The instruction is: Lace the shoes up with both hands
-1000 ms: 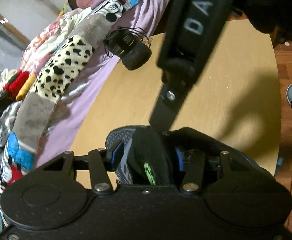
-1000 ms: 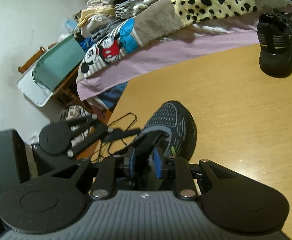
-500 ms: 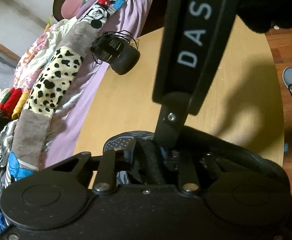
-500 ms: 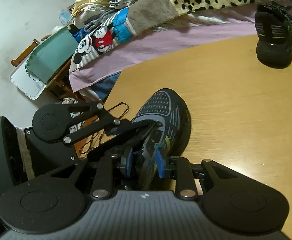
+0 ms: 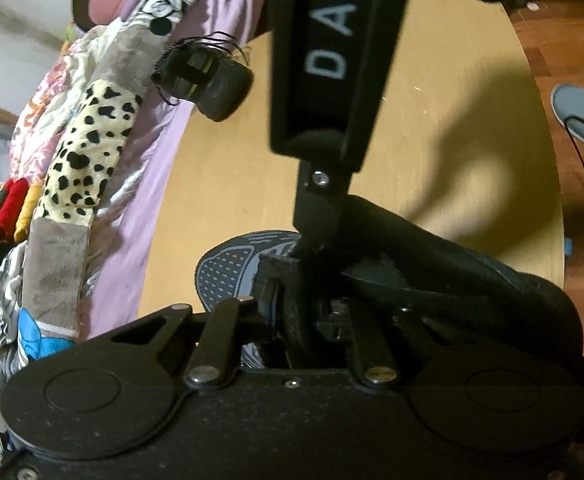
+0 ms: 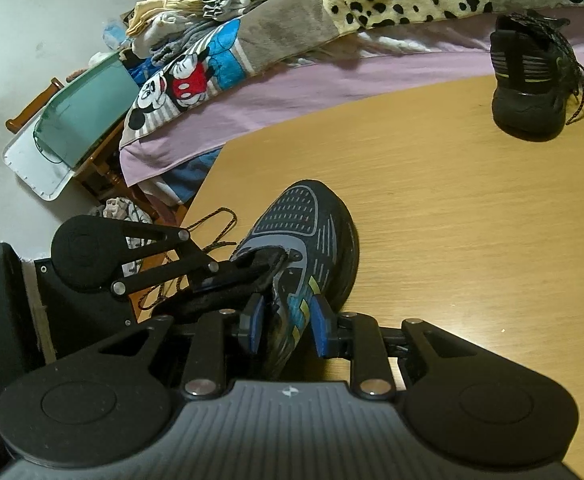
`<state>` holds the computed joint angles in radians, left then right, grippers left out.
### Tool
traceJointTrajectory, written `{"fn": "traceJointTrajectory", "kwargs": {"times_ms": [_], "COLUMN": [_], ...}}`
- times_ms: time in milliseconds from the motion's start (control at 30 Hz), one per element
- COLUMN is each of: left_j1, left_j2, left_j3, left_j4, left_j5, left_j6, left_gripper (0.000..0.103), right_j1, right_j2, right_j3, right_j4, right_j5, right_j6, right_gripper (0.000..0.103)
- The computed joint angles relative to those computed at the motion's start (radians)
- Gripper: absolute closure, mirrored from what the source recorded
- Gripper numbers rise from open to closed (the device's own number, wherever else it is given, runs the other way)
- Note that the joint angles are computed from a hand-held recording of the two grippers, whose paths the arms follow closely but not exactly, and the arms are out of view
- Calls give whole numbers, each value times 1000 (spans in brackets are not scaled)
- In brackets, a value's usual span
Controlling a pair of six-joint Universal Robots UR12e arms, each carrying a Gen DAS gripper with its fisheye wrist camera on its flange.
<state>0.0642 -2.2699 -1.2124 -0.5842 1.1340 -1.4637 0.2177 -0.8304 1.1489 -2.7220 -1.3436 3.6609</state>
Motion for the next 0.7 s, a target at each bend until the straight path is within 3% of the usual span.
{"fn": "traceJointTrajectory", "kwargs": {"times_ms": [500, 700], "left_j1": [-39, -33], "left_j2": [-10, -13], "left_j3": [42, 51], "left_j4": [-104, -123], "left_j5": [184, 156], "left_j6": [207, 201], "left_gripper": [91, 91], "right_j1": [-8, -16], "right_j2": [5, 10], "right_j3": [9, 12], "right_j4": [-34, -58], "right_j5": [42, 87], "right_j6": [53, 109], "right_gripper": [76, 76]}}
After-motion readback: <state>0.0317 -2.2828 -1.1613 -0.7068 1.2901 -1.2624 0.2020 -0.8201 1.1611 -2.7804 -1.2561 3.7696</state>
